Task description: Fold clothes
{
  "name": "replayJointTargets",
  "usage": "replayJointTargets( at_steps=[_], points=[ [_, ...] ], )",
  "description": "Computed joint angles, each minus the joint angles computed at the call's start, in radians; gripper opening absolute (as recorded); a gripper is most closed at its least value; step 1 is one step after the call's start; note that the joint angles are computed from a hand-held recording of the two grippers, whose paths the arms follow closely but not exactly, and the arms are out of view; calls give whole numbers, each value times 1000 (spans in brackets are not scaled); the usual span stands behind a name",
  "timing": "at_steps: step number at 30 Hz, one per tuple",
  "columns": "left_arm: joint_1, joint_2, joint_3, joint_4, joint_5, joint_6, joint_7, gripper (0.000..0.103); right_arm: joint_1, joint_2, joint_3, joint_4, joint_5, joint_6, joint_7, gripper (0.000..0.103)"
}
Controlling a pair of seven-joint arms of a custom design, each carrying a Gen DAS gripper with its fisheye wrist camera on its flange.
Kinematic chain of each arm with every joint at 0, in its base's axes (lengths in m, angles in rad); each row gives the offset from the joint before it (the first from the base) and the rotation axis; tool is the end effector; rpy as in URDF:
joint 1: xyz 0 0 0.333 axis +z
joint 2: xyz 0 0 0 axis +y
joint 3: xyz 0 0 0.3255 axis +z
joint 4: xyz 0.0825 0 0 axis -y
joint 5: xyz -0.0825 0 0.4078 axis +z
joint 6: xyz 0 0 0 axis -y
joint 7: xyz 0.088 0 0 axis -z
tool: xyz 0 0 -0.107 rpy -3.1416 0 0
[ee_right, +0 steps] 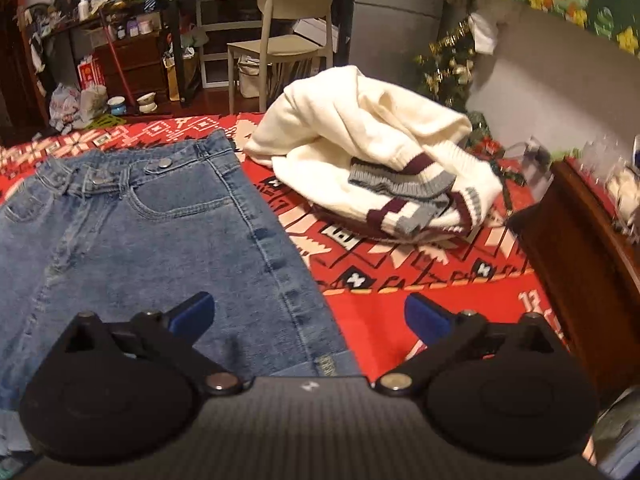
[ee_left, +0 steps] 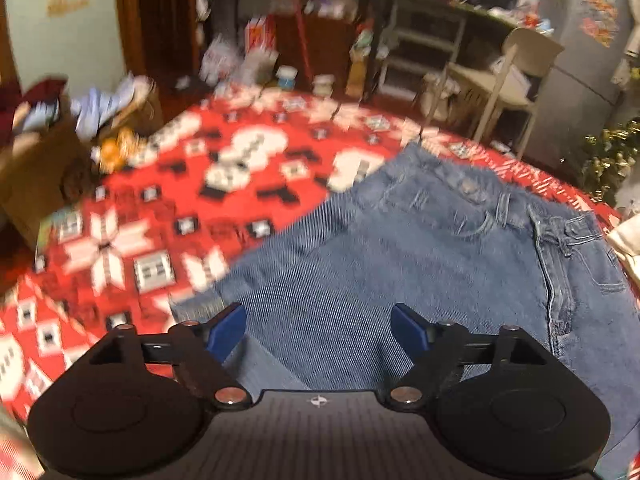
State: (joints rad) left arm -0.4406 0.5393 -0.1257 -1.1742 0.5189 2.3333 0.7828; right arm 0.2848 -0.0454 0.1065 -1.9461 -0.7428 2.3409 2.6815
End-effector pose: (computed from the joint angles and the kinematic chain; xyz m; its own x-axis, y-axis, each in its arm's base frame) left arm 0.6832 -0.3906 0.5615 -0.0029 -0.9983 0.0587 -0.7407 -0.0373 -0.6708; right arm 0.5645 0.2226 0.5523 -0.3247 -0.9438 0.0616 -0.6993 0.1957 -0.6875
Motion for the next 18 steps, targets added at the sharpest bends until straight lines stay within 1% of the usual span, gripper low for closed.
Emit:
replayJointTargets(
  at_steps=[2, 4, 6, 8, 10, 12, 13, 15, 18],
  points=[
    [22, -9, -12, -23, -14, 42, 43, 87, -5, 1, -7, -12, -1, 40, -17, 102],
    [46, -11, -26, -34, -50, 65, 79, 87, -13, -2, -16, -32, 26, 104, -41, 102],
    [72, -15, -41, -48, -104, 87, 97, 87, -21, -3, -22, -46, 71, 152, -66, 102],
    [104, -25, -57, -77, -167, 128, 103, 87, -29, -5, -24, -59, 92, 189, -70, 102],
    [130, -38, -64, -115, -227, 179, 74, 87, -37, -11, -25, -74, 101, 228, -66, 102],
    [127, -51, -39, -135, -235, 199, -3, 87, -44, -15, -24, -81, 114, 245, -74, 102],
    [126, -54, -28, -137, -232, 194, -37, 87, -47, -17, -23, -84, 122, 251, -80, 102],
    [142, -61, -30, -145, -253, 194, -74, 86, -54, -21, -28, -92, 183, 264, -91, 102],
    [173, -90, -32, -195, -287, 234, -132, 84, -70, -33, -33, -117, 265, 298, -76, 102]
  ],
)
